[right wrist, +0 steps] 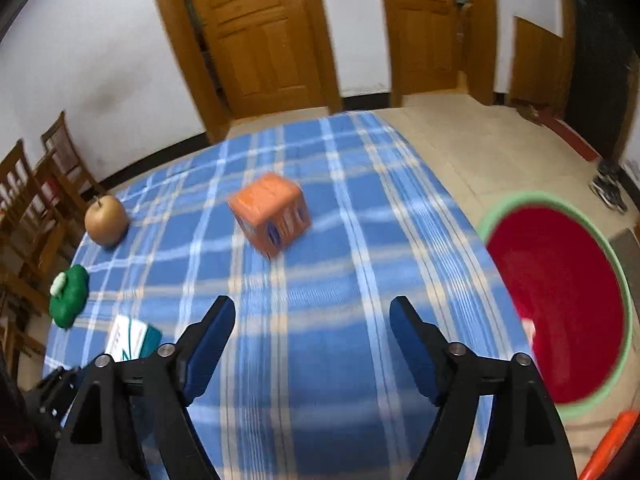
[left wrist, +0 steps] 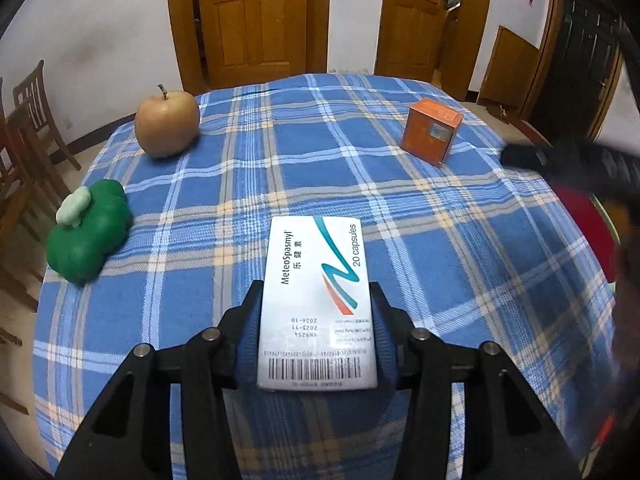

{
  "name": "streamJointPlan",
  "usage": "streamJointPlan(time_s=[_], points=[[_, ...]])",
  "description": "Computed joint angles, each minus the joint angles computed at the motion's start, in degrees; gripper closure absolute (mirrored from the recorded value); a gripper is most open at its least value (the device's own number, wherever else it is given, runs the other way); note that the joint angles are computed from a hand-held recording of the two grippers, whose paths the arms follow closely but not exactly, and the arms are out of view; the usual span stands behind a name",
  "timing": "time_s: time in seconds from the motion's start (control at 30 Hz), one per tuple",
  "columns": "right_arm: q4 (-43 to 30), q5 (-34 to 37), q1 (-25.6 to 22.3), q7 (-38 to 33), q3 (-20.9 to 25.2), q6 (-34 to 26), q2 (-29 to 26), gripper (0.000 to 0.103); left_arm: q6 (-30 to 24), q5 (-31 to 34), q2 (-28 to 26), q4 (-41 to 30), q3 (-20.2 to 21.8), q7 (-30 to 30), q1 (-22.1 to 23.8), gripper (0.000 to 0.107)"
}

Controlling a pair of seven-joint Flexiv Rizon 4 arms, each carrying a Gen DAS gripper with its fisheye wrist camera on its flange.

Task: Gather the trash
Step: 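Grasp the orange box with the right tool while the left tool grasps the white medicine box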

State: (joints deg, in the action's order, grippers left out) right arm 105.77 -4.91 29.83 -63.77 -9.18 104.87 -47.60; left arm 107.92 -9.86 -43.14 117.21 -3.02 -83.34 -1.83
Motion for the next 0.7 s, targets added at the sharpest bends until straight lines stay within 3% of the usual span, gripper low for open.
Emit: streamJointPlan(time_s=[0.13,0.27,0.37,0.47,0.6,0.63,0.7], points=[[-7.73,-6.50,-3.51,-3.63,2.31,-4.58,-2.22,0.018,0.26,0.86,0.00,0.30,-1.70,-0.27,1.88,0.055],[-19.38,-15.10,-13.38,-11.27,14.82,-15.34,-6.74,0.010,0.13,0.92,-0.01,0.17,-1.35,-0.41,1.54,0.055],[-28.47,-16.10,-13.13,-13.84,15.43,-23.76,-11.15,0.010,0.08,1.05,-0.07,0.09,-1.41,-0.48,1.66,0.055],[-35.14,-15.34,-14.51,-19.70,19.35,-31.84,-14.82,0.010,0.06,1.17,-0.07,0.08,-1.50,-0.54,1.77,0.055],[-35.80,-13.62,-13.62,-24.19,19.08,-31.75,-16.13,0.010,0.07,1.20,-0.01,0.14,-1.48,-0.66,1.69,0.055],[-35.25,-12.77,-13.59,-24.92,19.09,-30.68,-16.02,0.012,0.06,1.22,-0.01,0.14,-1.47,-0.68,1.69,0.055],[-33.83,-10.65,-14.33,-26.59,20.33,-28.78,-15.42,0.038,0.05,1.23,-0.03,0.10,-1.41,-0.68,1.65,0.055]])
